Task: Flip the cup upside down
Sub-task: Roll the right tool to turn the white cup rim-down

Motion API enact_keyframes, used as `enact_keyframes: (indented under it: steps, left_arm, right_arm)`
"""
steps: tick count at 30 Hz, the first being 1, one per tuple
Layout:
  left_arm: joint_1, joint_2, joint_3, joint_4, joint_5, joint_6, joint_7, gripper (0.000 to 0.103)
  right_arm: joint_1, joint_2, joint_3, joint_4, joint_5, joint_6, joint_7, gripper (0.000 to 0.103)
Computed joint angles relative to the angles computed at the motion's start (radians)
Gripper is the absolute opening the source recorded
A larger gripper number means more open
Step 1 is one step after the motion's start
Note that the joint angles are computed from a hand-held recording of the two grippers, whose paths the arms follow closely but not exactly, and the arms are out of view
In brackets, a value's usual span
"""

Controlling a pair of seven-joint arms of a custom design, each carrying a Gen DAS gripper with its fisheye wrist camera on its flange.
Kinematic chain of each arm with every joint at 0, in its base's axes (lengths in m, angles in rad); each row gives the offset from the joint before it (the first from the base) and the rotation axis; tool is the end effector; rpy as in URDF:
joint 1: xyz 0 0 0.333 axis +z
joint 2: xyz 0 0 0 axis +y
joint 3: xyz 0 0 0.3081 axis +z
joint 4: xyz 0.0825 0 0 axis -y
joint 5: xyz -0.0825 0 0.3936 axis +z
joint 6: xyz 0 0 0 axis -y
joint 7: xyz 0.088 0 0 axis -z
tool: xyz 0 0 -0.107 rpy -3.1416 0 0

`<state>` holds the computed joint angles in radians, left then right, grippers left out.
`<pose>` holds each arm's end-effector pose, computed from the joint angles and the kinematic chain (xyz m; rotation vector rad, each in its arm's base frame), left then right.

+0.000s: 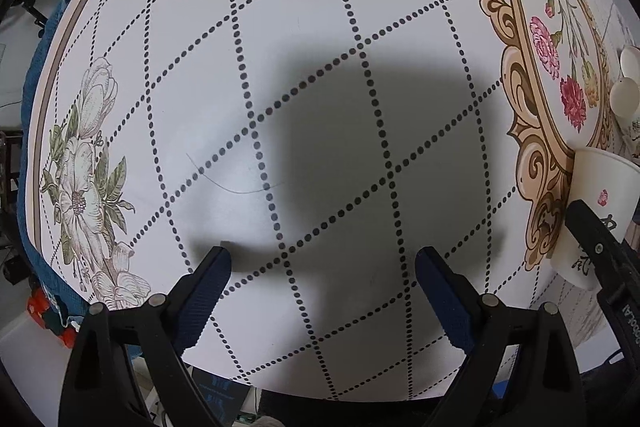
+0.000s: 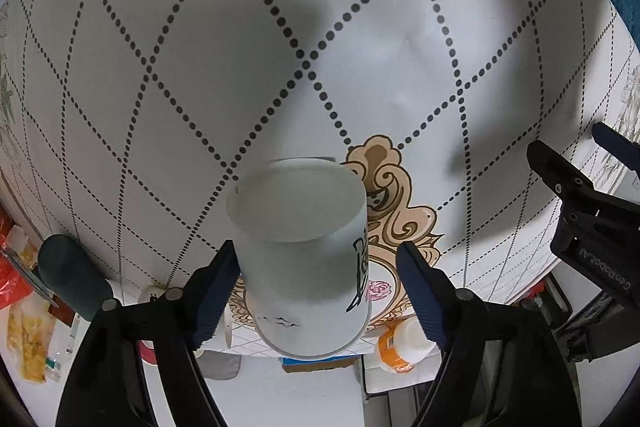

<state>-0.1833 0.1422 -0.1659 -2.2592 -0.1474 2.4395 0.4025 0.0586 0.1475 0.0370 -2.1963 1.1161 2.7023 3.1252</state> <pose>0.5108 -0.1865 0.2888 2.8685 -0.9487 0.0634 0.5731 0.0240 0.3267 1.1127 2.4780 0.9112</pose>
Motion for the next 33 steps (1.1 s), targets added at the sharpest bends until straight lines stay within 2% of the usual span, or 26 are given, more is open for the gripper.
enact_keyframes:
  steps: [10, 23, 33]
  left_arm:
    - [0.005, -0.008, 0.002, -0.013, -0.013, 0.006, 0.014, 0.094]
    - [0.003, -0.01, 0.0, -0.002, -0.002, -0.006, -0.001, 0.094]
    - [-0.002, -0.013, -0.002, 0.006, 0.017, -0.021, -0.022, 0.094]
  right_arm:
    - [0.011, -0.011, 0.009, -0.034, 0.047, 0.032, -0.038, 0.065]
    - [0.034, -0.025, 0.011, -0.077, 0.11, 0.077, -0.058, 0.063]
    - [0.076, -0.065, 0.018, -0.124, 0.135, 0.168, 0.057, 0.063]
